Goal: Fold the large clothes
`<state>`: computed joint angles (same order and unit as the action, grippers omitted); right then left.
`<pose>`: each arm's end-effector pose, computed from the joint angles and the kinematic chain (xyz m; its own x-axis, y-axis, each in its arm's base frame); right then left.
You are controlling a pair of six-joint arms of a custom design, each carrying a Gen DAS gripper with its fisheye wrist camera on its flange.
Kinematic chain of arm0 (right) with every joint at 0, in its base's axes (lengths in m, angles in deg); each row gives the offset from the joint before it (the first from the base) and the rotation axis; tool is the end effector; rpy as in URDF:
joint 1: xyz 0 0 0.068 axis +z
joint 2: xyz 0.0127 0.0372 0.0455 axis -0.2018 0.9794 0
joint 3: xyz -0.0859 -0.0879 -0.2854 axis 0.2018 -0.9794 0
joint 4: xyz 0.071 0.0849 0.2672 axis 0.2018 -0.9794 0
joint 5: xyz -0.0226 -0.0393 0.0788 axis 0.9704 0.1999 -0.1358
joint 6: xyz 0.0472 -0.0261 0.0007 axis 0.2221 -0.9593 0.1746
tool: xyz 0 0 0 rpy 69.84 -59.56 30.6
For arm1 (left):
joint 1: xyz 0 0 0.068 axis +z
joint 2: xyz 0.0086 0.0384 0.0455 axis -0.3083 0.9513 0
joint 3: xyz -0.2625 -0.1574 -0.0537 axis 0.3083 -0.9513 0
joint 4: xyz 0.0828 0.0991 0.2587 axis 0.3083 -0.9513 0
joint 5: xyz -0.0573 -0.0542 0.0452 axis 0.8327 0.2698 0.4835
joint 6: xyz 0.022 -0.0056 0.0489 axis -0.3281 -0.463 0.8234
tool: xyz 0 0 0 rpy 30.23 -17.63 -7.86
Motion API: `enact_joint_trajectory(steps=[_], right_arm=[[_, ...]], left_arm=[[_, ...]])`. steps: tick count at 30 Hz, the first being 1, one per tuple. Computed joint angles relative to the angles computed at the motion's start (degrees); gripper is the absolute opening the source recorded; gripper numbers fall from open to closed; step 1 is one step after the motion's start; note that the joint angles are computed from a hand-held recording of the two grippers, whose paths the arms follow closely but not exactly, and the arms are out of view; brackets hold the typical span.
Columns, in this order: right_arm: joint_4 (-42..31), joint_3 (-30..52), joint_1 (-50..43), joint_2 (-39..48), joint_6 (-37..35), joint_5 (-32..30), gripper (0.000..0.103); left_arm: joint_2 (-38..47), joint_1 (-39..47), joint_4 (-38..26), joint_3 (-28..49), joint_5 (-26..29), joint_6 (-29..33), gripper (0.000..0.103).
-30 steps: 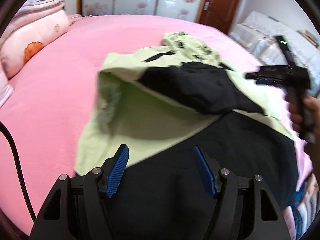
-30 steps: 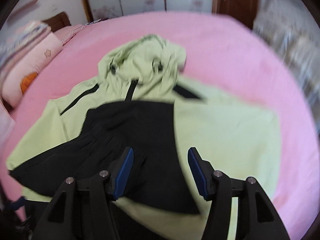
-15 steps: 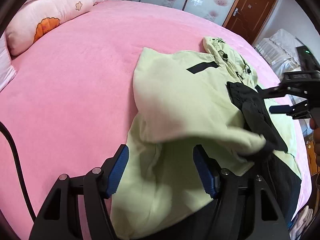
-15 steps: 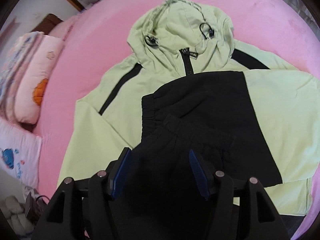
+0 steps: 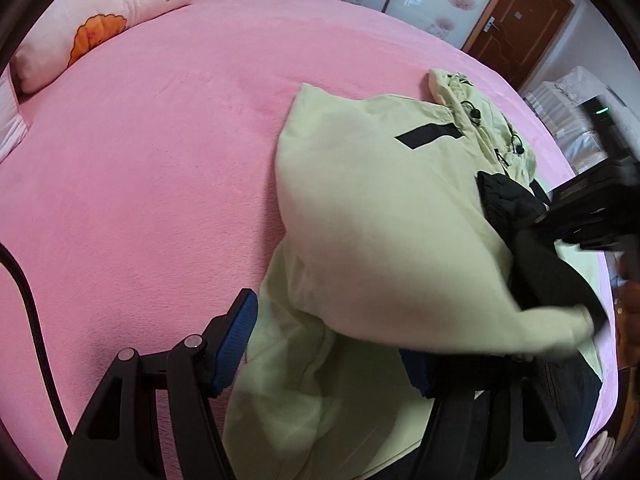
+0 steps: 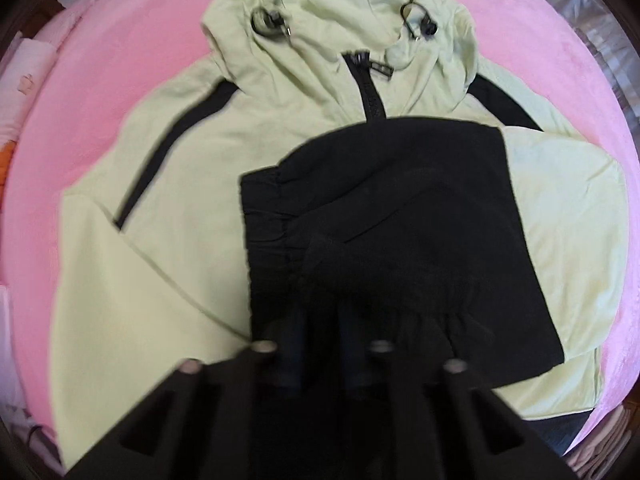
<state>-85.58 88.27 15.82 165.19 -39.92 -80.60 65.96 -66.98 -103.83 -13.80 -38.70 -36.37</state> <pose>0.3049 0.1590 0.2834 -0.9895 0.0342 -0.1408 0.0211 0.9954 0.0932 0.1198 -0.1206 0.2050 -0.8267 -0.3288 -0.4565 -0.2385 0.9398 -0.2448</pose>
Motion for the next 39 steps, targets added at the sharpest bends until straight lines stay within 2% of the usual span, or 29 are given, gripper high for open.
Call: enact_joint_trajectory(steps=[3,7,9,11,14,17,21,23,25,26,30,33,35,39], right_arm=[[0.62,3.68,0.44,-5.27,-2.45,0.04,0.01],[14.81,3.2,-2.33,-14.58,-9.2,-12.17,0.01],[25.96,-1.19,-5.82,-20.09,-10.44,-21.05,0.011],[35.24,-6.64,-9.08,-25.28,-11.25,-24.51,0.011],[39.63,-13.94,-16.34,-30.39,-13.18,-27.0,0.011],[36.17,-21.44,-26.84,-32.41,-16.89,-31.16,0.011],[25.0,-28.76,-40.04,-31.58,-28.78,-34.18,0.016],[18.04,-30.4,-47.1,-29.57,-35.8,-36.4,0.022],[10.93,-30.07,-53.07,-26.5,-41.65,-37.87,0.04],[9.14,-30.08,-54.89,-25.65,-43.12,-38.17,0.045],[3.26,-28.57,-60.57,-25.65,-48.48,-39.28,0.048],[2.75,-26.2,-61.49,-24.79,-49.9,-39.6,0.055],[5.06,-25.07,-61.23,-22.8,-50.26,-39.02,0.057],[10.59,-21.79,-54.54,-16.76,-45.07,-35.65,0.057]], left_arm=[[-0.01,0.31,0.25,-0.39,0.19,-0.99,0.065],[-0.57,0.84,0.9,-1.18,-0.12,-3.01,0.065],[-0.95,1.06,1.35,-1.72,-0.41,-4.54,0.065],[-1.34,0.96,1.31,-2.3,-1.15,-6.39,0.065],[-2.0,0.94,2.21,-3.5,-1.41,-7.93,0.065],[-0.68,-0.13,2.51,-3.5,-2.37,-8.44,0.065],[2.24,-1.97,1.43,-2.05,-3.5,-7.12,0.065],[2.25,-2.49,0.03,-1.48,-3.0,-6.01,0.065],[2.25,-2.91,-1.63,-0.44,-2.12,-4.52,0.065],[1.73,-3.52,-3.03,0.09,-2.01,-4.06,0.065],[-2.02,-7.18,-9.93,3.99,-1.12,-2.43,0.065],[-3.18,-9.69,-13.39,8.16,-2.63,-1.14,0.065],[-2.12,-8.62,-14.27,11.51,-3.2,2.12,0.066],[4.79,0.69,-9.85,16.57,-1.22,14.68,0.066]])
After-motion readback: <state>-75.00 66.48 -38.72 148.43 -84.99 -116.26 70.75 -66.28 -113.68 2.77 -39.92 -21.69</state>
